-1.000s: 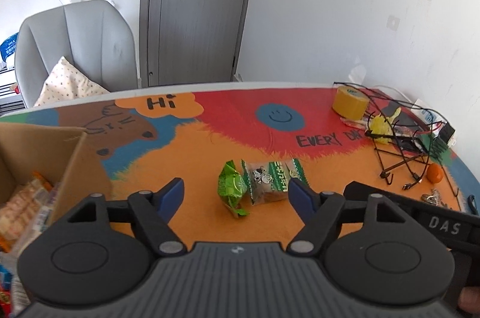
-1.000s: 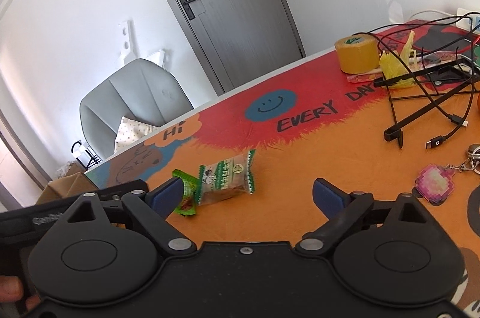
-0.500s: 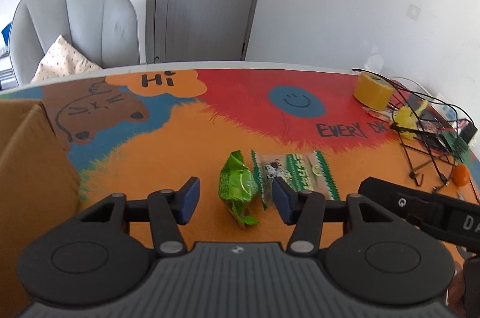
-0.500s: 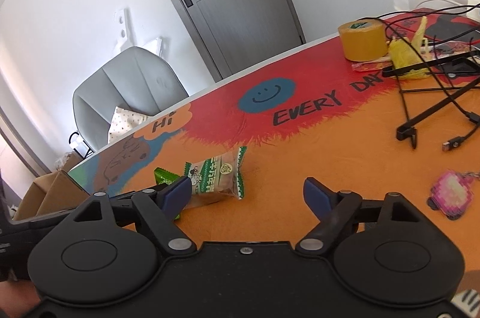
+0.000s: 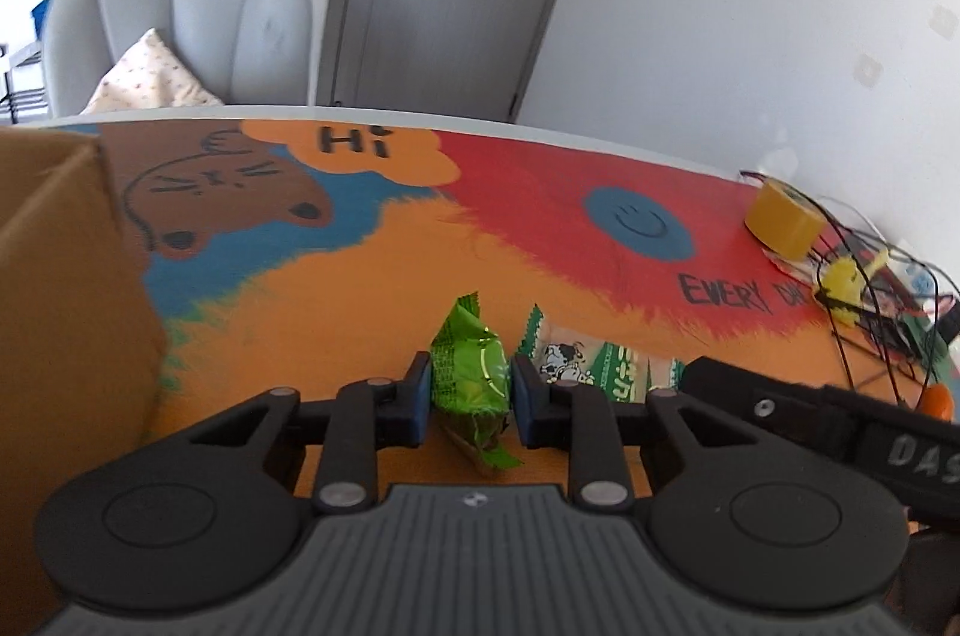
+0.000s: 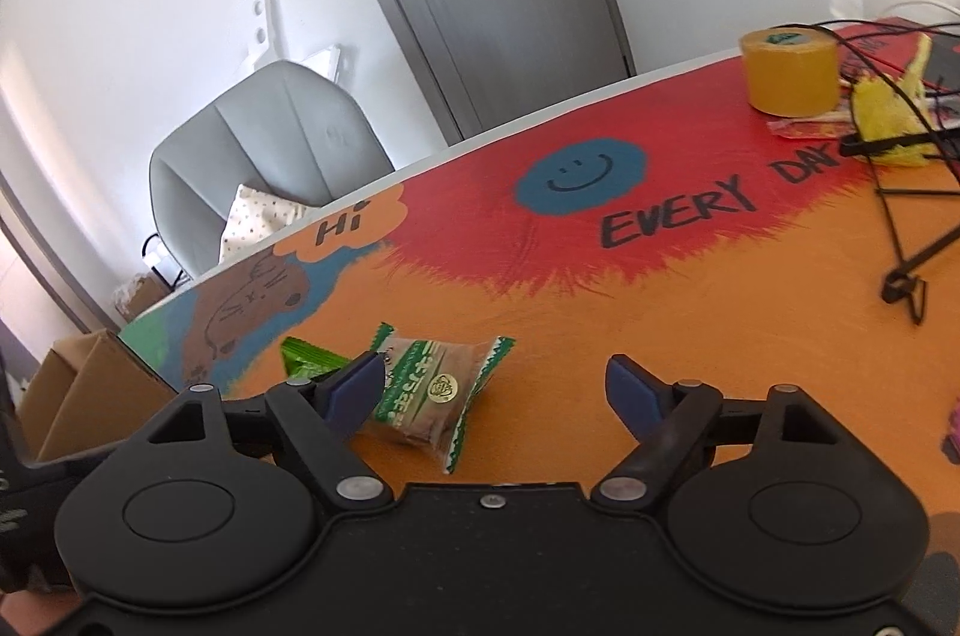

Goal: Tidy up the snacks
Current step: 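Grasp the green-wrapped packet with the left tool while the right tool grasps the green-striped packet, then carry both green packets with both tools over the box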

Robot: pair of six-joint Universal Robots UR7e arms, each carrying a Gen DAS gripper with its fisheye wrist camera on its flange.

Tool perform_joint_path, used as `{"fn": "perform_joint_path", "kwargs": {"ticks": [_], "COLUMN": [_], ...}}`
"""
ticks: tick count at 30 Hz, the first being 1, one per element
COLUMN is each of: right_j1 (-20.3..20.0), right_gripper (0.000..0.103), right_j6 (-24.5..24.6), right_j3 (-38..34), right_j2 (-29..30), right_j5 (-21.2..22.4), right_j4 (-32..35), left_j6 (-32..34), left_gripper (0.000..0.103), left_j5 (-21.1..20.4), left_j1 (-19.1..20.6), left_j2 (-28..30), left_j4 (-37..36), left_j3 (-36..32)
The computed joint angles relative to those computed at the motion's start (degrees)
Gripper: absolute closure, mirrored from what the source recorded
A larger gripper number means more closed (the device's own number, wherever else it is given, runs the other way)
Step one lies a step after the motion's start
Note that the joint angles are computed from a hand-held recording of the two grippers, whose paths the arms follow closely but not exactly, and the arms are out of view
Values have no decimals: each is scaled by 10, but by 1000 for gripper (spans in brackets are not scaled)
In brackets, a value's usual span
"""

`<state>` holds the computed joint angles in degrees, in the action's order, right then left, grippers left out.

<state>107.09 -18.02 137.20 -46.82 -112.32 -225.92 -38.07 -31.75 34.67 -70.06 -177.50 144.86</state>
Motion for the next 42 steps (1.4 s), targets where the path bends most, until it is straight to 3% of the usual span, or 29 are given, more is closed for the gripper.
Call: {"fn": "perform_joint_path", "kwargs": {"ticks": [7, 21, 27, 28, 31, 33, 42], "right_j1": [12, 31, 50, 55, 65, 59, 61], "right_gripper": [22, 22, 20, 22, 42, 50, 53], "right_j6": [3, -4, -34, -48, -60, -47, -19], "right_j3": [-19, -56, -80, -85, -90, -79, -27], "right_j2": [20, 60, 91, 98, 106, 92, 62], "right_j5": [-6, -29, -79, -92, -125, -117, -112], "right_j4": [13, 28, 27, 25, 11, 15, -33], "left_j6": [-16, -114, -122, -125, -126, -130, -151], "left_gripper": [77, 78, 77, 77, 77, 77, 78], "left_j5": [3, 67, 68, 68, 64, 61, 52], "left_j1": [-8, -61, -63, -63, -62, -62, -86], "left_j2": [-32, -107, -118, -118, -118, -118, -136], "left_j4": [26, 115, 131, 133, 132, 135, 164], "left_j3": [12, 42, 43, 43, 44, 44, 53]}}
